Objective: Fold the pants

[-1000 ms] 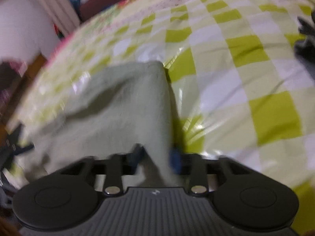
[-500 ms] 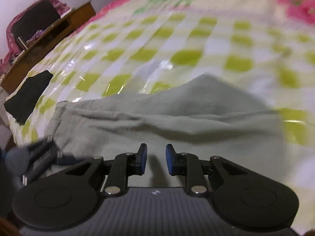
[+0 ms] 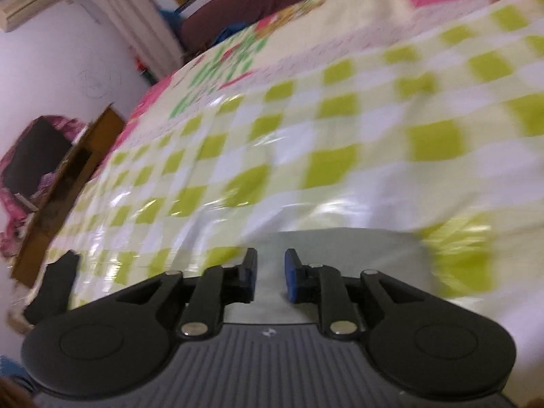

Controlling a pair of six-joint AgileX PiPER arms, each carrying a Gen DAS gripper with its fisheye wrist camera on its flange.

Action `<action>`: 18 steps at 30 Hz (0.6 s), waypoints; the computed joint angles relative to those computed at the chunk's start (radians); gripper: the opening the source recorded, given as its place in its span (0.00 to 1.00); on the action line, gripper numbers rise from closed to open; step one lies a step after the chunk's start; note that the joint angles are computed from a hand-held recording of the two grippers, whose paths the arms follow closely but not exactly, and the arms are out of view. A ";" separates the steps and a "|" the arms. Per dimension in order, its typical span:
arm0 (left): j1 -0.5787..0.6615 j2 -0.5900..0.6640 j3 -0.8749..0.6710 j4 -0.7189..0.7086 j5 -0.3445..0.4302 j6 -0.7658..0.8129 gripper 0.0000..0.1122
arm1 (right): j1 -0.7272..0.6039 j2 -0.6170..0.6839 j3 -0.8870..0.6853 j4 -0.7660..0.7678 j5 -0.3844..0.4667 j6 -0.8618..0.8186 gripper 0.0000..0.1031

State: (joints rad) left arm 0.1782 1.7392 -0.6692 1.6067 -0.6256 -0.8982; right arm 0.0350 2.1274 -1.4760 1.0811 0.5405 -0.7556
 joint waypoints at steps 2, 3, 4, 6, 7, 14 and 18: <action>-0.001 -0.021 0.021 -0.012 0.012 0.026 0.92 | -0.022 -0.070 0.104 -0.047 -0.070 0.009 0.24; -0.007 -0.027 0.027 -0.025 0.025 0.041 0.92 | -0.031 -0.095 0.150 -0.038 -0.087 -0.001 0.24; -0.013 -0.031 0.029 -0.042 0.036 0.058 0.92 | -0.044 -0.118 0.198 0.009 -0.090 -0.042 0.24; -0.012 -0.056 0.050 -0.069 0.036 0.086 0.92 | -0.091 -0.168 0.311 0.110 -0.086 -0.148 0.27; -0.004 -0.068 0.059 -0.069 0.025 0.087 0.92 | -0.112 -0.187 0.364 0.159 -0.088 -0.210 0.31; -0.026 -0.105 0.075 -0.006 0.046 0.041 0.92 | -0.225 -0.141 0.456 0.374 0.120 -0.376 0.41; -0.066 -0.092 0.075 0.039 0.093 0.024 0.92 | -0.168 -0.115 0.408 0.322 0.099 -0.343 0.30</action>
